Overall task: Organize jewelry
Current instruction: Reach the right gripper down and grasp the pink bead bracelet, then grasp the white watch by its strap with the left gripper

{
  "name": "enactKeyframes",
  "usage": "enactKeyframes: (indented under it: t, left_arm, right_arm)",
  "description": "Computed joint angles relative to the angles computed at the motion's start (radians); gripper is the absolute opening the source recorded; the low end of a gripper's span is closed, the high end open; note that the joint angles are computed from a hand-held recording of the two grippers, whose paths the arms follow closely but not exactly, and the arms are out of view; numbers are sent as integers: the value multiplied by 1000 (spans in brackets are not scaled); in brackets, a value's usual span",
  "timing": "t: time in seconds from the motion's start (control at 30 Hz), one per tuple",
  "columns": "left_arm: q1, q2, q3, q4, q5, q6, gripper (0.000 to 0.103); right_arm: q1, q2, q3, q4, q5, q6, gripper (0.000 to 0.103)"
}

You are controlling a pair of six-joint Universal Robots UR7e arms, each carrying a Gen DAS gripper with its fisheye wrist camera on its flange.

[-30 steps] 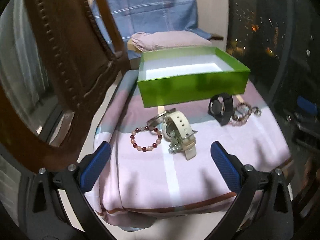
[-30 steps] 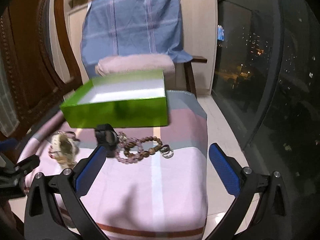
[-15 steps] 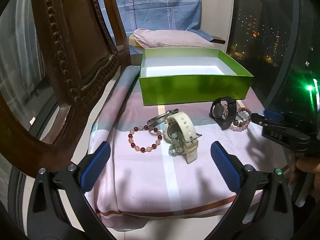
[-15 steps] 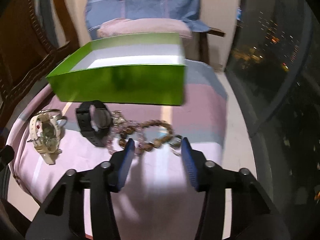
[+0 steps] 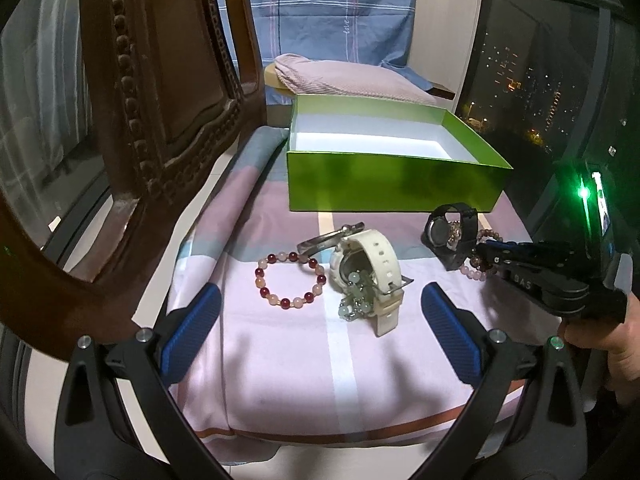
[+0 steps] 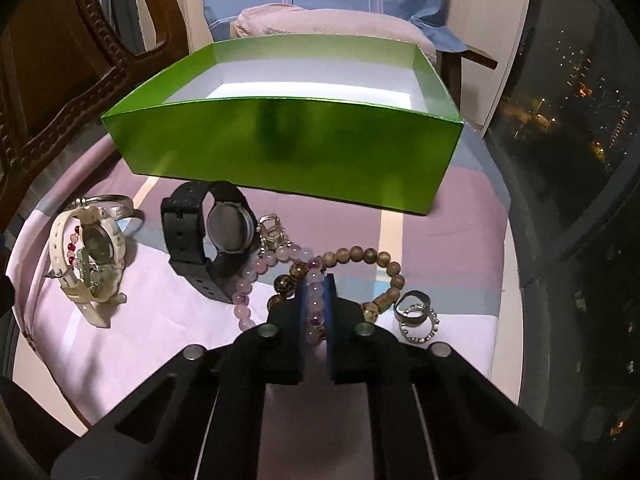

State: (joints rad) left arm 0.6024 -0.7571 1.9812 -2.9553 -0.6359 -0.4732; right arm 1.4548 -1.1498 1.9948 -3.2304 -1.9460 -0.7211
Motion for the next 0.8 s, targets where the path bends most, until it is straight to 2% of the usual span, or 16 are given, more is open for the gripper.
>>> enactKeyframes:
  t: [0.1,0.4,0.6,0.67,0.7,0.73,0.77,0.8]
  left_arm:
    - [4,2,-3,0,3,7,99]
    - [9,30,-30,3,-8,40,99]
    - [13,83,-89,23,-11,46,97]
    - [19,101,-114,41,-16,38,85]
    - [26,106,-125,53,-26,30,67]
    - [35,106,-132,54,-50,21,38]
    - [41,105,-133,46,-69,19,27]
    - [45,103,-133,38,-76,16,25]
  right_arm:
    - [0,-21,13,-5,34,11,8]
    - [-23,-178,144,-70,210,43,8]
    - [-30,-227,174,-52,246,52,8]
    - [-29,-232,178,-42,247,48,8]
    - [-28,-234,181,-41,247,46,8]
    - [-26,-238,184,-34,248,40,8]
    - [-26,-240,188,-34,249,35,8]
    - [-24,-244,192,-34,249,31,8]
